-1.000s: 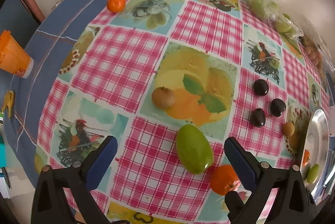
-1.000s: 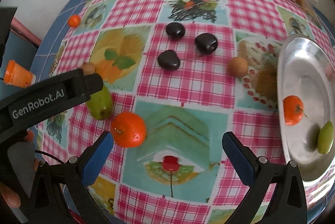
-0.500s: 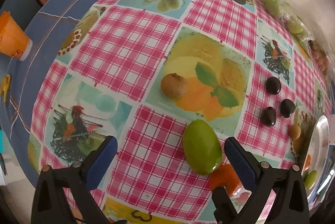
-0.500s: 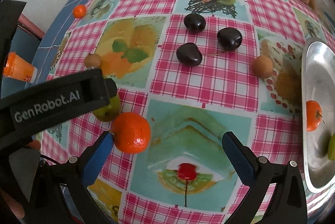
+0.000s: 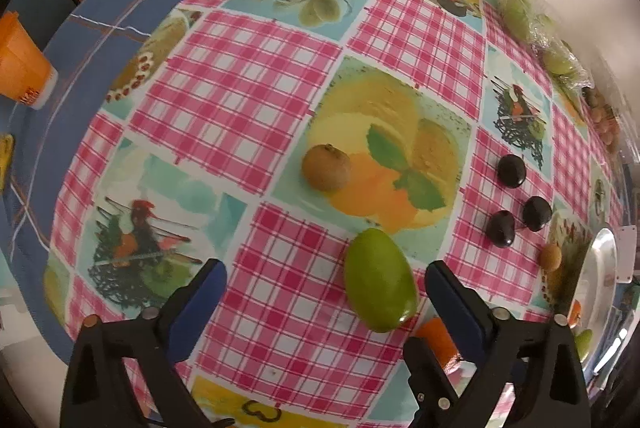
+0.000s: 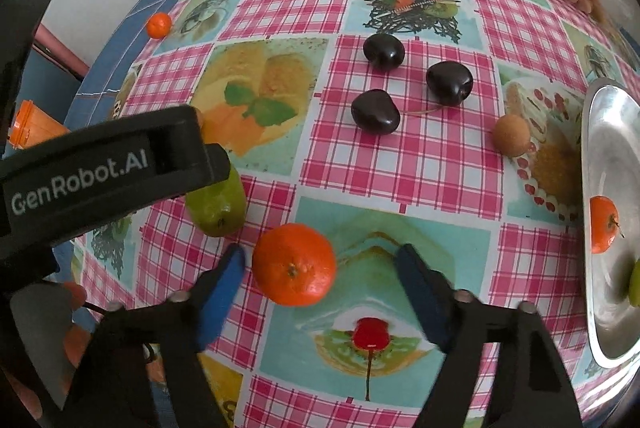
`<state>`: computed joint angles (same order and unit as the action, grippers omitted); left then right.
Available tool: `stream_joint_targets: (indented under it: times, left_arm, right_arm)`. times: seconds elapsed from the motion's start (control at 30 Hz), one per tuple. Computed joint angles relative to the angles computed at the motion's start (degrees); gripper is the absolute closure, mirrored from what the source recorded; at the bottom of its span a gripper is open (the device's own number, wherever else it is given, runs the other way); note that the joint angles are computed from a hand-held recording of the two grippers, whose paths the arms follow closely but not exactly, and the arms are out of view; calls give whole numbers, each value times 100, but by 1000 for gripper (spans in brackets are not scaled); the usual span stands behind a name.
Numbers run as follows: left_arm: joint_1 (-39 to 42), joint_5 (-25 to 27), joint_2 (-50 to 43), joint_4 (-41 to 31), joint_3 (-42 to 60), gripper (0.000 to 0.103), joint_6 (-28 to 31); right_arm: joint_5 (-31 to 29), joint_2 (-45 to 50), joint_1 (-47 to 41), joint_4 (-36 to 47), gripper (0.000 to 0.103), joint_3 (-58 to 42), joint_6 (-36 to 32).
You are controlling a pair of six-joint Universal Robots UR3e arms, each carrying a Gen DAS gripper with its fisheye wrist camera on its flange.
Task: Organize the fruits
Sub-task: 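Grasp a second tangerine with the right gripper while the left gripper grasps the green mango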
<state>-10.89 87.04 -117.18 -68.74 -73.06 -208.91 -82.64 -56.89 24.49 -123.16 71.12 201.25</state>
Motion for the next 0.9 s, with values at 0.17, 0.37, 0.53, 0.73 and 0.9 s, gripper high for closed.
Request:
stream_joint_targets:
  times: [0.17,0.37,0.53,0.73,0.9]
  left_arm:
    - [43,-268,15,95,-72,20,102]
    - [8,-465,-13,179,-116,36,59]
    - [-66,-451,-142,205,65,37,-110]
    - [-24,-441,-200,243,95,37,-69]
    - [-81,-443,-353,219,270,46,-37]
  right_arm:
    - [428,-111,-128,-140,58,202,-97]
    - [332,0,-27,-37,62,-15,-45]
    - [331,-148,-110,-50,62,149,-11]
    - [234,-495,-340,-35,62,564,83]
    - [220,-699,-507,-12,62,791,128]
